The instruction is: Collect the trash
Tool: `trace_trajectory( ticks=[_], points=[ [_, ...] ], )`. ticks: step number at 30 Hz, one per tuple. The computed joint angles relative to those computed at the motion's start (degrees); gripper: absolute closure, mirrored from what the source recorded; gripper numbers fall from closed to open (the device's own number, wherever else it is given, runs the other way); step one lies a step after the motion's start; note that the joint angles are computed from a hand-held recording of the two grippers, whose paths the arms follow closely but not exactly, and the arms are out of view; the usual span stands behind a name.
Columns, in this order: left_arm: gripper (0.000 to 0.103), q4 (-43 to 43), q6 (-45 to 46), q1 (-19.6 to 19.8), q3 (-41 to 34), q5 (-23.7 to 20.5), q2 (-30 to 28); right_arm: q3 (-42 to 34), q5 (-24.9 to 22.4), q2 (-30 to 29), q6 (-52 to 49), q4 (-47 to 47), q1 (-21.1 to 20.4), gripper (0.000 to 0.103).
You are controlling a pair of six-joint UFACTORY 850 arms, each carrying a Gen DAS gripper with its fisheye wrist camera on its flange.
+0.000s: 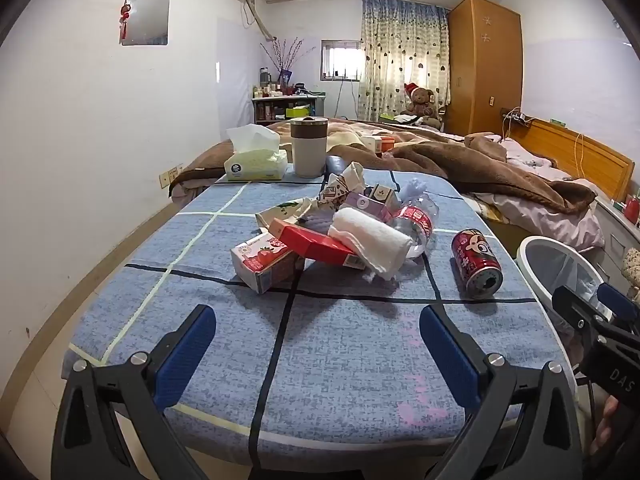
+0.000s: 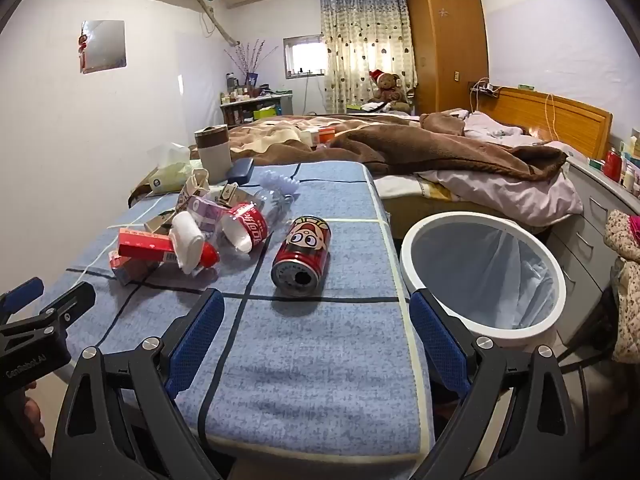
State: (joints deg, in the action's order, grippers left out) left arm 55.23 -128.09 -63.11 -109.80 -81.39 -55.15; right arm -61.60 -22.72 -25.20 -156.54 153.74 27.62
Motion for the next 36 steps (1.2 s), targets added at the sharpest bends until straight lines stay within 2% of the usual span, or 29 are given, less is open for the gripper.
trace_trajectory(
  ticks=[11, 15, 36],
  points=[
    [0.000, 0.44, -1.00, -0.10, 1.36, -0.45, 0.58, 0.09, 0.11, -0.01, -0.09, 0.08, -0.13, 0.007],
    [0.000, 0.06, 0.66, -0.13, -0.81, -1.44, -0.38, 0.13, 0.54, 0.21, -0.82, 0.95, 0.19, 0.007],
    [0.000, 0.09, 0.87, -0.16, -1.10, -1.47, -0.42, 0.32, 0.69, 0.51, -3.23, 3.03, 0.49, 0.007]
  ],
)
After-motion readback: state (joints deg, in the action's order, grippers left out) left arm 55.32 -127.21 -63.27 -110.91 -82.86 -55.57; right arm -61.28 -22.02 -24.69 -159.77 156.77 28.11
